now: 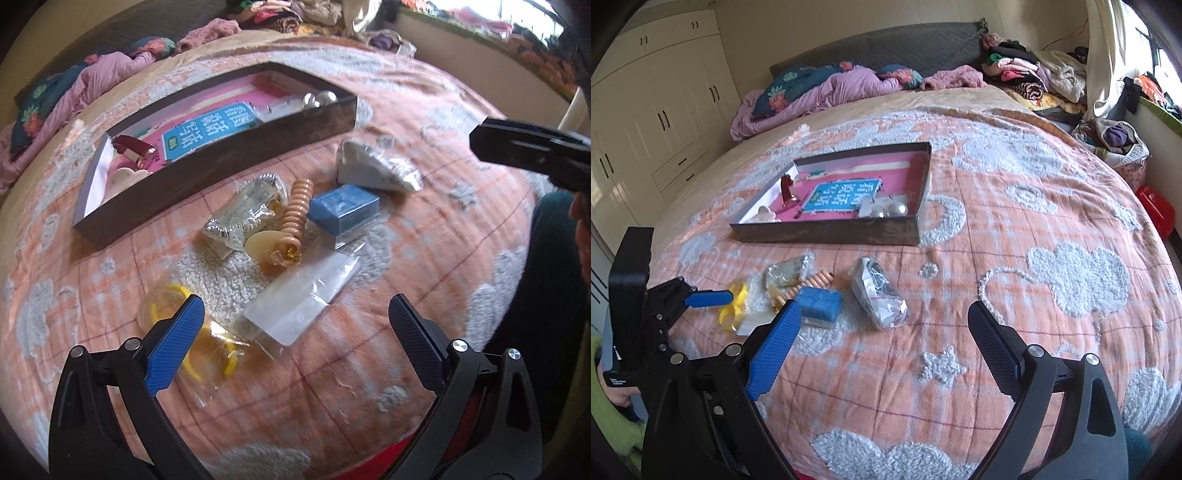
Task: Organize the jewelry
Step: 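Grasp the clear plastic packet with the left tool while the right tool grasps the silver foil bag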
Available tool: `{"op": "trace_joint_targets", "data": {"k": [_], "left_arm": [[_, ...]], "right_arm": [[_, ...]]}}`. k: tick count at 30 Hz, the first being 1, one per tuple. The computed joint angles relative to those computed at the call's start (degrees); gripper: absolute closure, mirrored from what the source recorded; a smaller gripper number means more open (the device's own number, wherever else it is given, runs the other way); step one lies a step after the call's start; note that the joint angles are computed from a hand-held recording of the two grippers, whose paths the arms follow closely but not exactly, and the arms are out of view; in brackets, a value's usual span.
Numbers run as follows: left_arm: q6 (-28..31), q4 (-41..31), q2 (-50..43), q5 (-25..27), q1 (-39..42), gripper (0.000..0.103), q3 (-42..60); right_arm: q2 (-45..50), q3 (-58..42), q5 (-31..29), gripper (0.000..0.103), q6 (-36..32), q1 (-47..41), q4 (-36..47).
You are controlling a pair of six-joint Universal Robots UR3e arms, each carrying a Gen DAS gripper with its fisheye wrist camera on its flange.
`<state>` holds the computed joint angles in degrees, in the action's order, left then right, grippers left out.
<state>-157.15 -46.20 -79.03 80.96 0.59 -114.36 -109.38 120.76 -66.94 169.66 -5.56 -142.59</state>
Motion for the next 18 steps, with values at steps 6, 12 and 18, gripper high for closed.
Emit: {"op": "trace_joint_targets", "data": {"k": [6, 12, 18], "left_arm": [[1.60, 1.89, -3.88, 1.07, -1.42, 0.020, 0.88], [3.60, 3.22, -4.54, -2.14, -0.48, 0.050, -0.08], [3.74, 3.77, -4.38, -4.47, 0.76, 0.057, -0.73]], "right_arm": [[3.17, -0.81, -2.07, 0.012, -0.09, 0.57, -1.90], [9.43, -3.77, -5.17, 0.012, -1.14, 2.91, -3.26], [18.12, -8.91, -9.27, 0.014, -2.11, 7.02, -5.39]]}}
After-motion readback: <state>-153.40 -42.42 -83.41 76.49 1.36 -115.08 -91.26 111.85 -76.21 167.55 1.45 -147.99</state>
